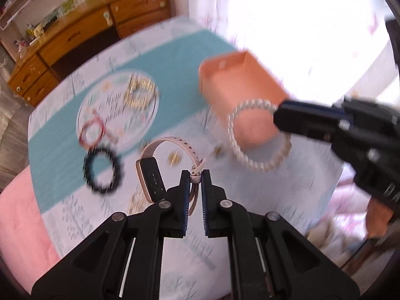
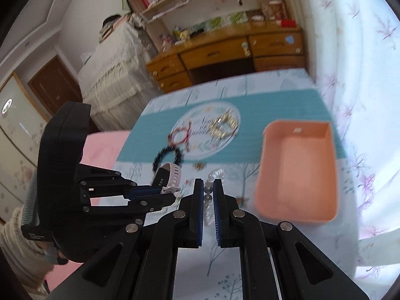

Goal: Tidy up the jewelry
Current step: 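Carry the watch band and pearl bracelet into the pink tray and open both grippers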

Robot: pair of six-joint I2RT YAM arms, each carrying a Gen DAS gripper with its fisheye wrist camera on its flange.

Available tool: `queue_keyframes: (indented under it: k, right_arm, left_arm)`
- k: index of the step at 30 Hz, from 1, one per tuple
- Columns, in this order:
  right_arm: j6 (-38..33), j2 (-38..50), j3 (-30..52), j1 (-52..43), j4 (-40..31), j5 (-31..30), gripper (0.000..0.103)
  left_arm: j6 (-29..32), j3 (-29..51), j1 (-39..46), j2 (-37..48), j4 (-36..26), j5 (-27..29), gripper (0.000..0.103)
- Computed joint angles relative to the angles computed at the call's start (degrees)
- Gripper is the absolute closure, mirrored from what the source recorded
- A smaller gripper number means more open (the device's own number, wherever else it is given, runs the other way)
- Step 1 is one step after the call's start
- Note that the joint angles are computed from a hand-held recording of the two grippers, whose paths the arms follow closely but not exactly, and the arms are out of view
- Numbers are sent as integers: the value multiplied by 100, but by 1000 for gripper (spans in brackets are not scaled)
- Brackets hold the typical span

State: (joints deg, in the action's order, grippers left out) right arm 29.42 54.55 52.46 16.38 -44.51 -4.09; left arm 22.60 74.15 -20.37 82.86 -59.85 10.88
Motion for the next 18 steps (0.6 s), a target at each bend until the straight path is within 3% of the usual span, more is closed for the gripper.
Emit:
queue_keyframes:
  k: [4, 10, 18]
  right_arm:
    - [-398, -104, 142, -961, -223, -204, 96]
    - [-931, 209, -377, -2370, -98, -881, 96]
    - [-1136, 518, -1091, -2806, 216, -1039, 96]
  left_arm:
    - [-809, 1011, -493, 639, -21, 146, 96]
    - [-1599, 2010, -1065, 1703, 59, 431, 96]
    - [-2301, 2544, -1494, 3193, 212, 579, 96]
